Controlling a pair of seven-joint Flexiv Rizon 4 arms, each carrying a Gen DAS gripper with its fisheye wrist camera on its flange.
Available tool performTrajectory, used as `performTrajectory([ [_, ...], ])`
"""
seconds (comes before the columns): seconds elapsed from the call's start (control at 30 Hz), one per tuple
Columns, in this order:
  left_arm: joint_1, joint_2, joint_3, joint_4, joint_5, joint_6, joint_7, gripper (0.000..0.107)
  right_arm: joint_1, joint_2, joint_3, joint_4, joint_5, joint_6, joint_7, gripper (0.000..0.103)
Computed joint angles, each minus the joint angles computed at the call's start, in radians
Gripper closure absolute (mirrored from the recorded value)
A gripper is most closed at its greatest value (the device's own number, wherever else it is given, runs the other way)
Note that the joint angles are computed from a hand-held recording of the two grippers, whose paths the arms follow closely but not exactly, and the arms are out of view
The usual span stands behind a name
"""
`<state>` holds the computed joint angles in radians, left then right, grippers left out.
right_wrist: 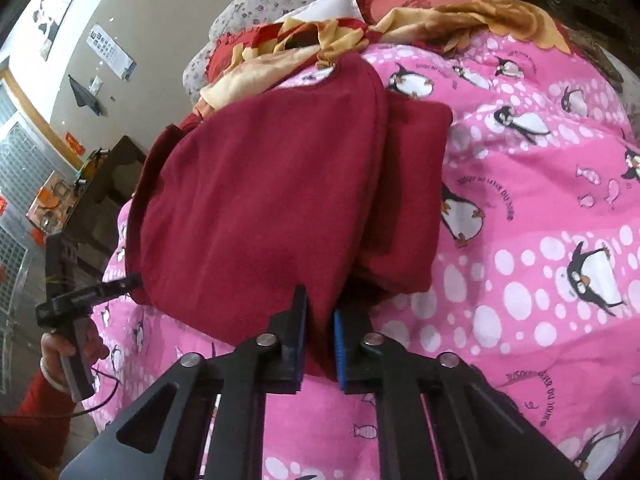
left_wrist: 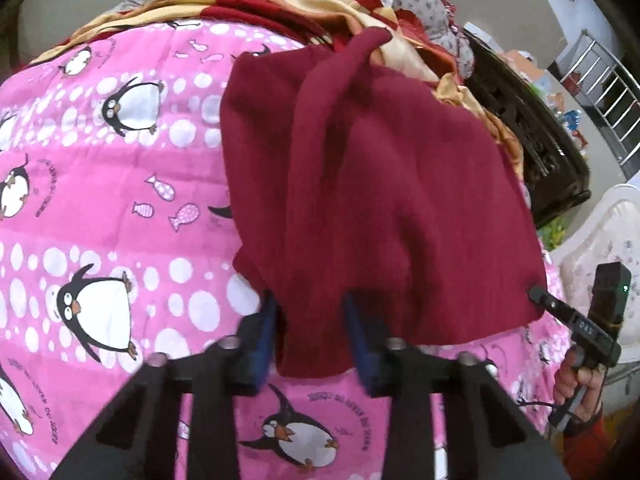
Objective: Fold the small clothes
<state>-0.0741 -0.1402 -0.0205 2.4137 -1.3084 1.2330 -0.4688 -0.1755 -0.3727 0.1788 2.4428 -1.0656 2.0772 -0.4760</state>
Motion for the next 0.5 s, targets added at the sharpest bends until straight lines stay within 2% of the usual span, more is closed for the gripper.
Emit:
performTrajectory([
  [0.1,0.026,0.041,0.028,-0.001,0.113,-0.059,-0.028,0.087,-0.036,0.03,-0.003,-0.007,-0.069,0.022,0.039,0.082],
  [0.23,0.036,0.108,0.05,0.021,0.195,-0.088,-0.003,0.087,-0.071,0.085,-0.06,-0.036,-0.267,0.045,0.158,0.083],
  [0.3,0.035,0.1,0.052,0.035,0.2,-0.076,0.009,0.087,-0.061,0.099,-0.094,-0.038,-0.32,0.041,0.187,0.084],
  [0.37,0.046,0.064,0.056,0.037,0.235,-0.064,-0.019,0.097,-0.044,0.094,-0.127,-0.026,-0.339,0.026,0.207,0.084],
  [0.4,0.059,0.044,0.058,0.035,0.234,-0.082,-0.026,0.097,-0.035,0.077,-0.146,-0.027,-0.364,0.015,0.24,0.084],
  [0.43,0.075,0.032,0.053,0.034,0.178,-0.114,-0.003,0.096,-0.027,0.061,-0.16,-0.027,-0.374,0.013,0.256,0.084],
  [0.5,0.086,0.036,0.052,0.032,0.16,-0.132,0.008,0.096,-0.017,0.034,-0.175,-0.019,-0.366,0.016,0.261,0.084],
])
